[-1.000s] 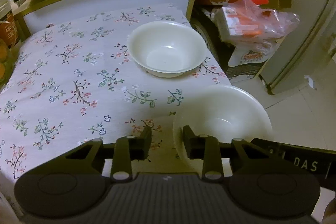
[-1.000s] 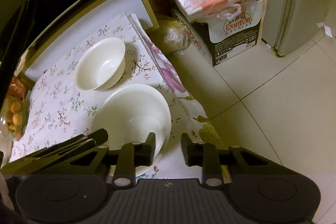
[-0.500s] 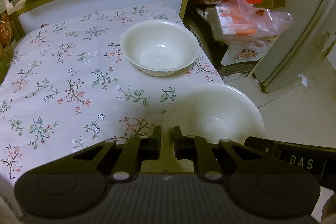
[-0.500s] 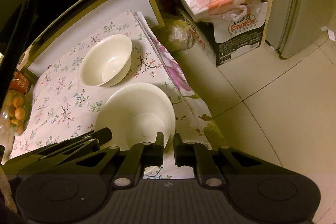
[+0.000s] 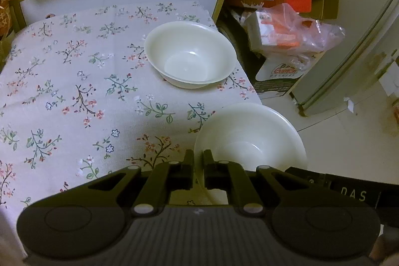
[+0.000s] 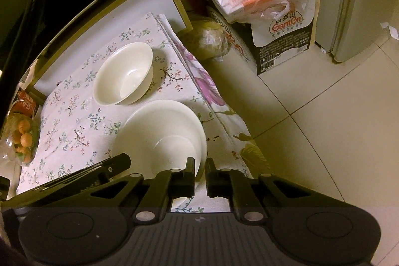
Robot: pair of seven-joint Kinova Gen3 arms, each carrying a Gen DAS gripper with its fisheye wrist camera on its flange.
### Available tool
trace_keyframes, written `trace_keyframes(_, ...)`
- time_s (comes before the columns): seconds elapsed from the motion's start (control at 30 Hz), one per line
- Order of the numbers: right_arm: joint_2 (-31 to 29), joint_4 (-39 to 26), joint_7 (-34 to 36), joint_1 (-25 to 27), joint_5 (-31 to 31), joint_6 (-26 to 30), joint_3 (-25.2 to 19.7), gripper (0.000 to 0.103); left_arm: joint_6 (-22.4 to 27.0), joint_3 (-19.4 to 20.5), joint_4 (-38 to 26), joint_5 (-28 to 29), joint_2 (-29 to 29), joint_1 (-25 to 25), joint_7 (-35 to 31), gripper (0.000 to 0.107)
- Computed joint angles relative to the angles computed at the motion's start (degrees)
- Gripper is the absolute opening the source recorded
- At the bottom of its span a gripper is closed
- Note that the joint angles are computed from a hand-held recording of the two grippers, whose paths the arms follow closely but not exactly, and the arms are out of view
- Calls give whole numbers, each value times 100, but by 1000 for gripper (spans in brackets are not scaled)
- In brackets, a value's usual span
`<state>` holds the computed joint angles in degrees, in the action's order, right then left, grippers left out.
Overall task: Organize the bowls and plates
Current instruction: 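Lift and carry the nested bowls toward the other cream bowl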
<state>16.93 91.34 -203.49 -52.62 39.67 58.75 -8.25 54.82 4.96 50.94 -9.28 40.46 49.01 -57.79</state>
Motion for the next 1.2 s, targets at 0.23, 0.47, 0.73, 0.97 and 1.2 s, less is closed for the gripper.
trace_keyframes(0.23, -85, 80, -36, 24, 2, -68, -18, 6, -15, -18, 41, -74, -124, 60, -13, 5)
trace_keyframes(0.47, -260, 127, -128, -56, 181, 48, -113, 7, -131, -3, 256, -170, -432, 96, -88, 5)
trace_keyframes(0.73, -350, 57, -98, -174, 476, 142, -304, 7, -123, -177, 700, -780, -873, 417, 228, 6)
trace_keyframes(0.97, -255, -283, 218, -398, 575, 366, -376, 7, -106, -141, 1259, -1262, -1361, 507, 730, 6)
trace_keyframes(1.2, 18, -809, 691, -685, 517, 639, -326, 9, -91, 41, 1728, -1501, -1713, 374, 1108, 7)
